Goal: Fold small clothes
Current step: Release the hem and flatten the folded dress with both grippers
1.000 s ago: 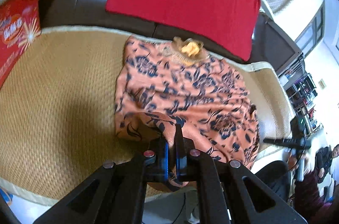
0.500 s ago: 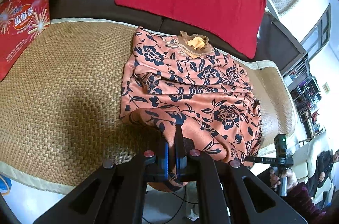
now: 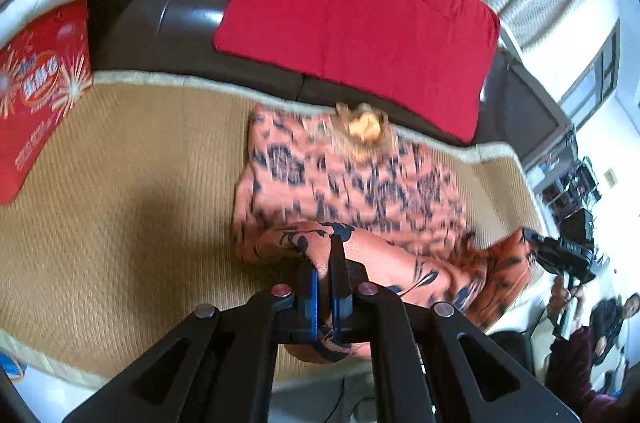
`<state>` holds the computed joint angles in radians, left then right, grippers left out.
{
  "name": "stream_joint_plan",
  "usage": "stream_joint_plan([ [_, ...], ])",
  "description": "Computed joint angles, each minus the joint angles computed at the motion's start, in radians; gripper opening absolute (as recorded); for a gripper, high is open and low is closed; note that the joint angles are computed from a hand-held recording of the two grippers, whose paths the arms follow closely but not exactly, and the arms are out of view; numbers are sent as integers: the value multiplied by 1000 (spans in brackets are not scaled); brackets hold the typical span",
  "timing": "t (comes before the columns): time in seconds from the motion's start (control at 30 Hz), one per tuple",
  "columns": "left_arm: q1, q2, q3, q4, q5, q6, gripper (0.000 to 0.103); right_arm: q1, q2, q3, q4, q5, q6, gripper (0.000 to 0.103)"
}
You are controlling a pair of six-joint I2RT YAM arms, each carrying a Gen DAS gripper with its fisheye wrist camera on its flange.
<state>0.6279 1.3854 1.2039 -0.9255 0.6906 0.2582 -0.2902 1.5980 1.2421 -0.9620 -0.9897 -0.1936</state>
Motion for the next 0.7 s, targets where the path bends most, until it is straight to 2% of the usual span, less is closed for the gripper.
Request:
stream_joint_plan([
  [0.07,-25,104,108,25,-19,-61,5,44,69,88,151,5,192,9],
  [0.17,-70,318,297,61,-58,-163,5,98,266,284,364,46,472,9],
  [0.27,-116,559,502,62,-91,-247,6,162,464,442,511,106,685,9],
  [0.3,-130,635,565,63,-96,-269,6,181,557,522,533,124,745,13],
  [0.37,-146,753,664,71,-121,-314,7,203,700,651,547,135,833,13],
  [0.47,-133,856,714,126,-71,-412,7,221,877,822,537,152,927,13],
  [0.53,-106,849,649,221,-24,-482,8,215,892,778,653,158,1004,16],
  [0.6,-72,797,535,352,15,-543,12,205,858,673,806,153,1069,28],
  [0.63,-54,750,454,437,5,-589,20,197,831,615,881,160,1097,34],
  [0.67,-39,713,397,495,0,-620,31,190,794,553,944,182,1115,60],
  [0.7,-24,664,328,555,-6,-653,34,185,761,503,991,203,1122,79],
])
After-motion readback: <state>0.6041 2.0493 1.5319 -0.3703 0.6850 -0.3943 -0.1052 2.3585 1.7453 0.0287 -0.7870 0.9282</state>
